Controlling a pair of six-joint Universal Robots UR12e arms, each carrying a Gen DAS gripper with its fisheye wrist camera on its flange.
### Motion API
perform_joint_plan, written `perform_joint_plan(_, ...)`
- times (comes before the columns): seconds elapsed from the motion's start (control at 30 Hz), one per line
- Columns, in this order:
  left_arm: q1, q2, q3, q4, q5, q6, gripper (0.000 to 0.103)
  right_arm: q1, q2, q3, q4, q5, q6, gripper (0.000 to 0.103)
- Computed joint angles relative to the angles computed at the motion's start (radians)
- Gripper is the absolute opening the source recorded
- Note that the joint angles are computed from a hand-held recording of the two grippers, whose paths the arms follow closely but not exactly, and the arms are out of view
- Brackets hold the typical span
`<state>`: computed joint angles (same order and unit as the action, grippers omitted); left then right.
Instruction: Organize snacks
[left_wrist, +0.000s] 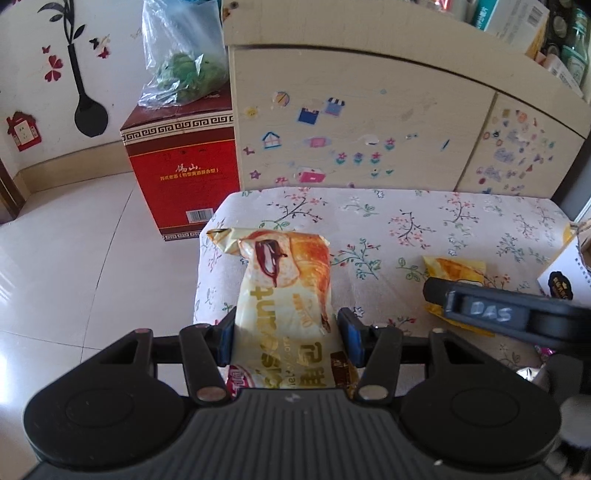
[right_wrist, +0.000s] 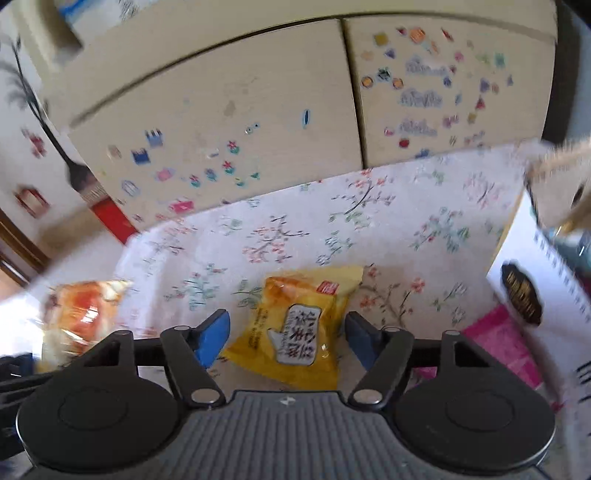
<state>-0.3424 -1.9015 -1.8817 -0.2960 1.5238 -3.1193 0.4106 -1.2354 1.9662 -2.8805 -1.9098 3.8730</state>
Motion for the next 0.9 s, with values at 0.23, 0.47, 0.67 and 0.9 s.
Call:
perform_joint_plan(0.23, -0.003, 0.002, -0.001, 0.007, 0.003, -0.004, 0.054, 0.005, -0.008, 0.014, 0.005, -0.017, -0.086, 0.05)
perform_joint_plan(0.47, -0.007, 0.012, -0.003, 0.027, -0.031, -0.001, 0.054, -0.019, -0.082, 0.083, -0.038, 0.08, -0.093, 0.049)
perform_joint_plan(0.67, -0.022, 0.023, -0.008, 0.079, -0.052, 0.03, 0.054, 0.003, -0.143, 0.107, -0.016, 0.05, -0.149, 0.049)
perform_joint_plan(0.9, -0.04, 0.037, -0.024, 0.138, -0.069, 0.07, 0.054, 0.039, -0.215, 0.146, -0.023, -0.047, -0.186, 0.049)
